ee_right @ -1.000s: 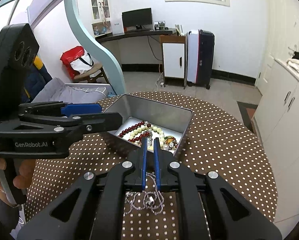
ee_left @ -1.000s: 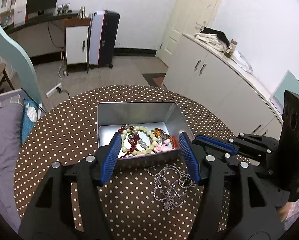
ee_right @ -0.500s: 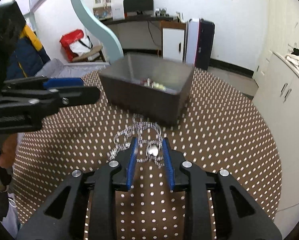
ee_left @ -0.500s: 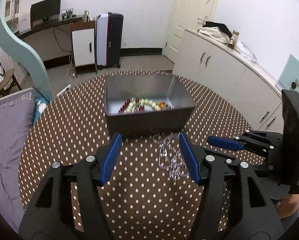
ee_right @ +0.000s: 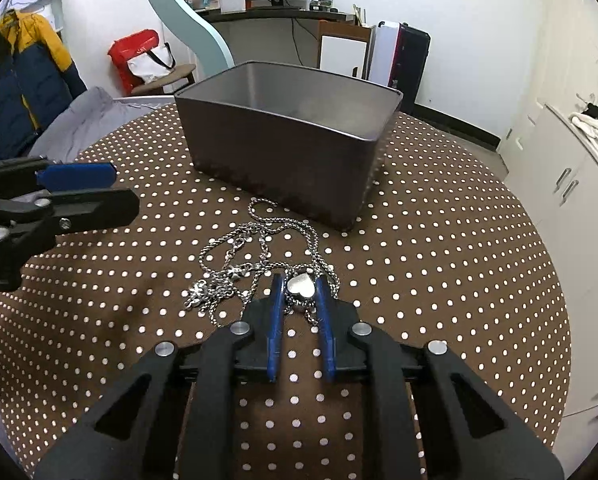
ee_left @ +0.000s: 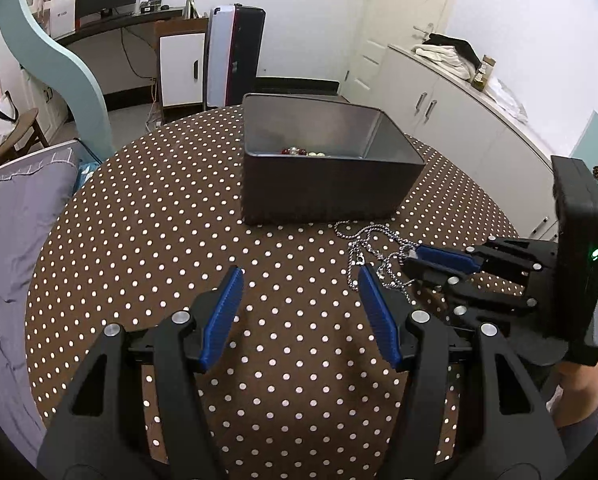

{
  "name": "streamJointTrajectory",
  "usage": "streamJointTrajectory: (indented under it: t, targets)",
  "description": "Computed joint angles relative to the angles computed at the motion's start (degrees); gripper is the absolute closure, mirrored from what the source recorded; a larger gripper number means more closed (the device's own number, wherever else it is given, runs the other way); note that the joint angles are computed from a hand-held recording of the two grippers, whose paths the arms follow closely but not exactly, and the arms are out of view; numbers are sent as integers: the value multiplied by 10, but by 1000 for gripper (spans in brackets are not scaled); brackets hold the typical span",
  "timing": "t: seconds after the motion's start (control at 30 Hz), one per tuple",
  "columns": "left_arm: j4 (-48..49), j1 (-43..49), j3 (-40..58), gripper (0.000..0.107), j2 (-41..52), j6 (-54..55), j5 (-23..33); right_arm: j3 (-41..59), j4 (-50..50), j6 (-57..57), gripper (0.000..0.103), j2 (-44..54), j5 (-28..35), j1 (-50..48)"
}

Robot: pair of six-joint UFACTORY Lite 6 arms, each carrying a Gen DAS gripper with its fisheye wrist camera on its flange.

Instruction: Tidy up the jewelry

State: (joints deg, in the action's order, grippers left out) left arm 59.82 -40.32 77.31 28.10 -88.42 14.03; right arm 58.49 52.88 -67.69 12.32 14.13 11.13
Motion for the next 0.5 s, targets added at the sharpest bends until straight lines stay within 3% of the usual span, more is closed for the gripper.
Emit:
streamJointTrajectory:
  t: [0.17, 0.5]
  targets:
    - [12, -9, 2, 48, 11, 3, -12, -43, 125, -119, 89, -69, 41, -40]
    - [-86, -54, 98, 47, 88, 141, -2, -63, 128, -113, 90, -178, 95, -64]
